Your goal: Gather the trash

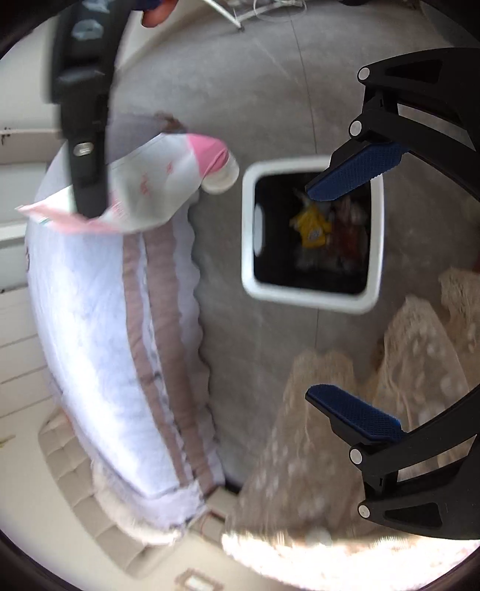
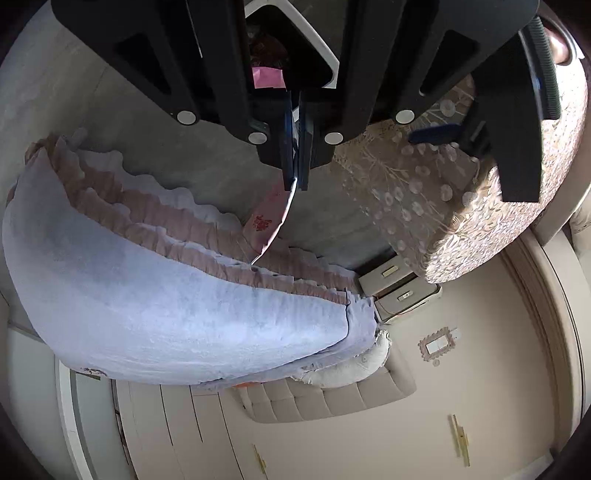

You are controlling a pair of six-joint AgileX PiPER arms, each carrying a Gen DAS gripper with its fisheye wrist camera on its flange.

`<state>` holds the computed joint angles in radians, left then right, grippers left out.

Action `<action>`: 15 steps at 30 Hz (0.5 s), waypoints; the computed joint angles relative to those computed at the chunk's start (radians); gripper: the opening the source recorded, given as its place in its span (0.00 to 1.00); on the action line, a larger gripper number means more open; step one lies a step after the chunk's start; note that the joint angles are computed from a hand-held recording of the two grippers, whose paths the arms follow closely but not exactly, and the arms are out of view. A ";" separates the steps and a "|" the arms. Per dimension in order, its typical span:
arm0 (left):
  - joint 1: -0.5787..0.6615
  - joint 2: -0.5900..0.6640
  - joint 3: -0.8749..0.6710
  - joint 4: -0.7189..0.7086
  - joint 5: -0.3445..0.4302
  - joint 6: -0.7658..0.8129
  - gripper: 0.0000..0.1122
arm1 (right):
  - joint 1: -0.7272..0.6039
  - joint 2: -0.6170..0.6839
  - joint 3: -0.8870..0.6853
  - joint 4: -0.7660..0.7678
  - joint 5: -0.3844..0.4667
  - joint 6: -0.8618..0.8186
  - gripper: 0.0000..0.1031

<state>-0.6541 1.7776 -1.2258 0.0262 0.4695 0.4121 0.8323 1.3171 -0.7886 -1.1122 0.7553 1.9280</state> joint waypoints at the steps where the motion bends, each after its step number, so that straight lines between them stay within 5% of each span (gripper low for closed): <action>1: 0.006 -0.029 0.023 0.050 -0.029 -0.046 0.88 | -0.011 0.008 0.003 0.000 -0.023 0.004 0.03; 8: 0.127 -0.119 0.002 -0.062 -0.040 -0.009 0.88 | -0.058 0.082 0.010 -0.045 -0.176 0.072 0.04; 9: 0.136 -0.128 0.004 -0.071 -0.045 -0.010 0.88 | -0.057 0.091 0.009 -0.051 -0.182 0.081 0.16; 10: 0.151 -0.138 0.007 -0.105 -0.045 0.017 0.88 | -0.064 0.098 0.004 -0.025 -0.195 0.051 0.69; 11: 0.163 -0.149 0.011 -0.134 -0.047 0.035 0.88 | -0.063 0.107 -0.003 0.000 -0.188 0.030 0.97; 15: 0.224 -0.172 0.001 -0.300 -0.011 0.163 0.88 | -0.019 0.112 -0.023 0.028 -0.089 0.021 0.96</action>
